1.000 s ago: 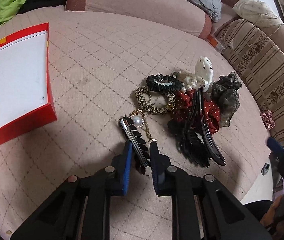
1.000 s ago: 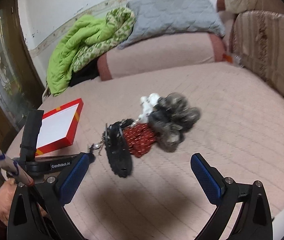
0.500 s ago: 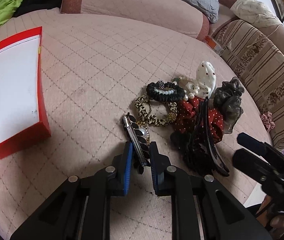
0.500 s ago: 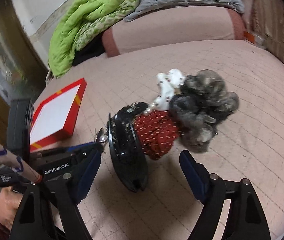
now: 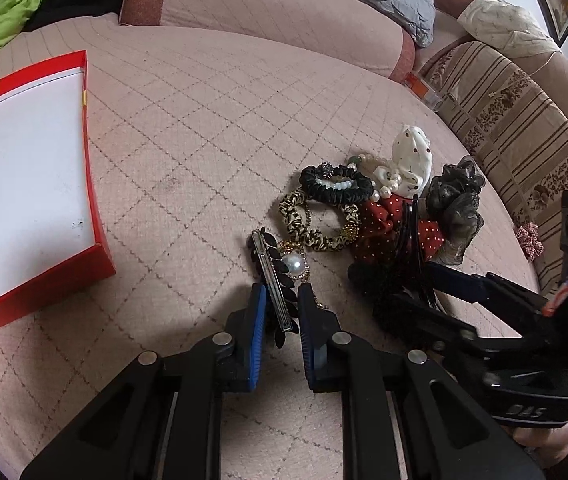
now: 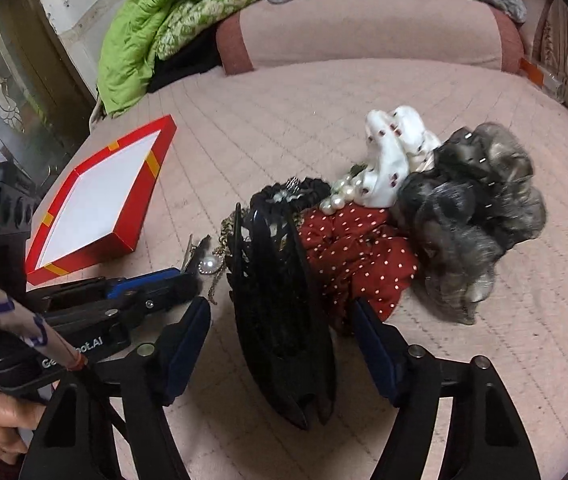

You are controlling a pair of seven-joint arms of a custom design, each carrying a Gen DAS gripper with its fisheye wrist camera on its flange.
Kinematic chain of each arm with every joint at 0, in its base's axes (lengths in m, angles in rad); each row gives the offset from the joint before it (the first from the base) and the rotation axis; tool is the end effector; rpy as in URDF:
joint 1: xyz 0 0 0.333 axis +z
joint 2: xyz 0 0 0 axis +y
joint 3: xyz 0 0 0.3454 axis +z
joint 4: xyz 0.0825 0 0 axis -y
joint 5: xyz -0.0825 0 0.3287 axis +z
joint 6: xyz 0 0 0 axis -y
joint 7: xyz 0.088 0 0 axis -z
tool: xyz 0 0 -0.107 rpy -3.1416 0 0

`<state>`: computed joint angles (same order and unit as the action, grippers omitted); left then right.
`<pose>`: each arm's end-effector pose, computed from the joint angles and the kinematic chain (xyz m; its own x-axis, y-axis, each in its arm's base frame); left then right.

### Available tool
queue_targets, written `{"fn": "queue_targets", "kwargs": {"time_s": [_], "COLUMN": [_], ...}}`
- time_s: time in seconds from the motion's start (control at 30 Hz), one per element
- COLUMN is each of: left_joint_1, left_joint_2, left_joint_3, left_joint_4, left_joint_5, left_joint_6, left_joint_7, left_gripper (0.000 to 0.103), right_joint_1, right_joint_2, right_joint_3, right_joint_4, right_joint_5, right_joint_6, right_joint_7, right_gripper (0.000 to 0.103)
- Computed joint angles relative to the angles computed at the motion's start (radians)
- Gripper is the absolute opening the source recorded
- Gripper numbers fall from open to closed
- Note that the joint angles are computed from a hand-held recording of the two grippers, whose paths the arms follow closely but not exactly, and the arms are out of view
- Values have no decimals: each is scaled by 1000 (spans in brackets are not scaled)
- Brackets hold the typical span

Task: Organize jewelry
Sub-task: 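Grasp the black claw clip with the right gripper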

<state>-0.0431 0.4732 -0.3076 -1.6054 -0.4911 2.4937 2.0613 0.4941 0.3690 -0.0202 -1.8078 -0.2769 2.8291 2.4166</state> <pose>0.6515 -0.1930 0.4636 -0.4879 -0.8047 0.3381 -0.8173 0.2852 -0.5008 0.5733 0.3118 0.4727 -0.0414 -0.9600 -0.2770 -0.8087 0.1950 -0.5550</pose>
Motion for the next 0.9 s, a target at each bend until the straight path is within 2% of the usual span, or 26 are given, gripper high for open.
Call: {"fn": "queue_targets", "kwargs": {"time_s": [0.03,0.13,0.17,0.33,0.43,0.53,0.6,0.67,0.9], "left_joint_1": [0,-8,-14,-22,-21,1,9,23,41], "left_joint_2": [-2,2,5,13,-4,-17,-30,-44,-93], "left_joint_3": [0,3,5,2,-5,-26,-32,-43,-34], "left_joint_4": [-4,2,6,5,-23,-38,-53,-67,-109], "left_joint_5": [-1,11,19,30,37,6,-16,-55,-128], "left_joint_6": [5,7,10,42,75,77,90,99,156], "left_joint_7": [-1,-9,-14,-37,-19,20,38,66,131], "left_gripper": [16,16,16,18,15,15,15,15,15], "right_joint_1": [5,25,33,16,42,72,105,114,90], "right_joint_2": [5,21,20,-6,-40,-74,-85,-93,-82], "right_joint_3": [-4,-21,-29,-18,-56,-109,-153,-171,-136], "right_joint_4": [11,49,52,14,-28,-80,-85,-91,-55], "right_joint_5": [-5,-41,-62,-70,-132,-223,-305,-363,-419], "right_joint_6": [-20,-94,-107,-55,11,119,145,174,175], "right_joint_7": [2,13,24,54,143,261,348,418,473], "right_gripper": [74,51,46,46,46,46,46,46,46]}}
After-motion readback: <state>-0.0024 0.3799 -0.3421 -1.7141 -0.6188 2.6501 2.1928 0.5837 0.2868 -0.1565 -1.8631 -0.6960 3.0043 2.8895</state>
